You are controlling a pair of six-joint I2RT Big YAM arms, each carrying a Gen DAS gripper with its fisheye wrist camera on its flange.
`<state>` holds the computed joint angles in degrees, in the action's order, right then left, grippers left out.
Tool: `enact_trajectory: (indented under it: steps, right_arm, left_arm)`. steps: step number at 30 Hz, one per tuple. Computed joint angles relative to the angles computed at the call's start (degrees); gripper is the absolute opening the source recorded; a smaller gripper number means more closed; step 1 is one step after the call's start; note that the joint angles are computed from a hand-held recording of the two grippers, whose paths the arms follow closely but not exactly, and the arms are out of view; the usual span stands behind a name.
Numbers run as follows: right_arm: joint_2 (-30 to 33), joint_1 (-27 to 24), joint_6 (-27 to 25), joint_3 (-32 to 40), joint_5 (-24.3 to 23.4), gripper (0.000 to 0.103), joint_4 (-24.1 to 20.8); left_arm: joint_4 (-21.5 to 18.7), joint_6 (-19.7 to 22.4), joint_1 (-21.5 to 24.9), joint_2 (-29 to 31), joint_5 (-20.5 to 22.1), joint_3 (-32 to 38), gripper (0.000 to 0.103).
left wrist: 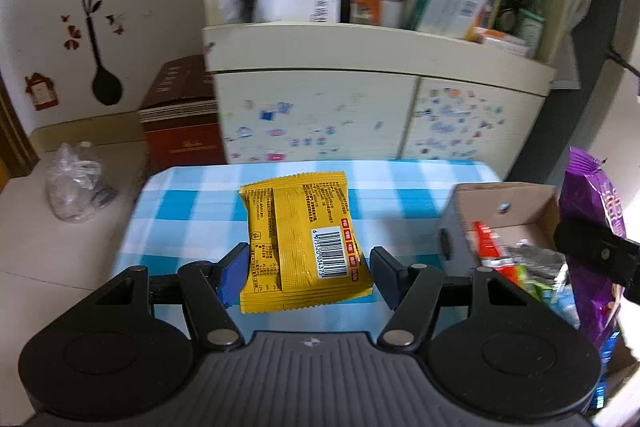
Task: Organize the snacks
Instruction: 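Carry the yellow and purple packets over the cardboard box with both tools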
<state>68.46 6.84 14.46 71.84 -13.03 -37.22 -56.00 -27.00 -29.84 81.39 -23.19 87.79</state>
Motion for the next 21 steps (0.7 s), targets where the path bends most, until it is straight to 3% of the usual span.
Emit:
enact_trajectory:
  steps: [21]
  right_arm:
    - [-2.02, -11.98, 6.06, -1.87, -4.56, 0.069, -0.57]
  left_arm:
    - [0.57, -0.22, -10.88, 8.18, 5.86, 7.96, 0.070]
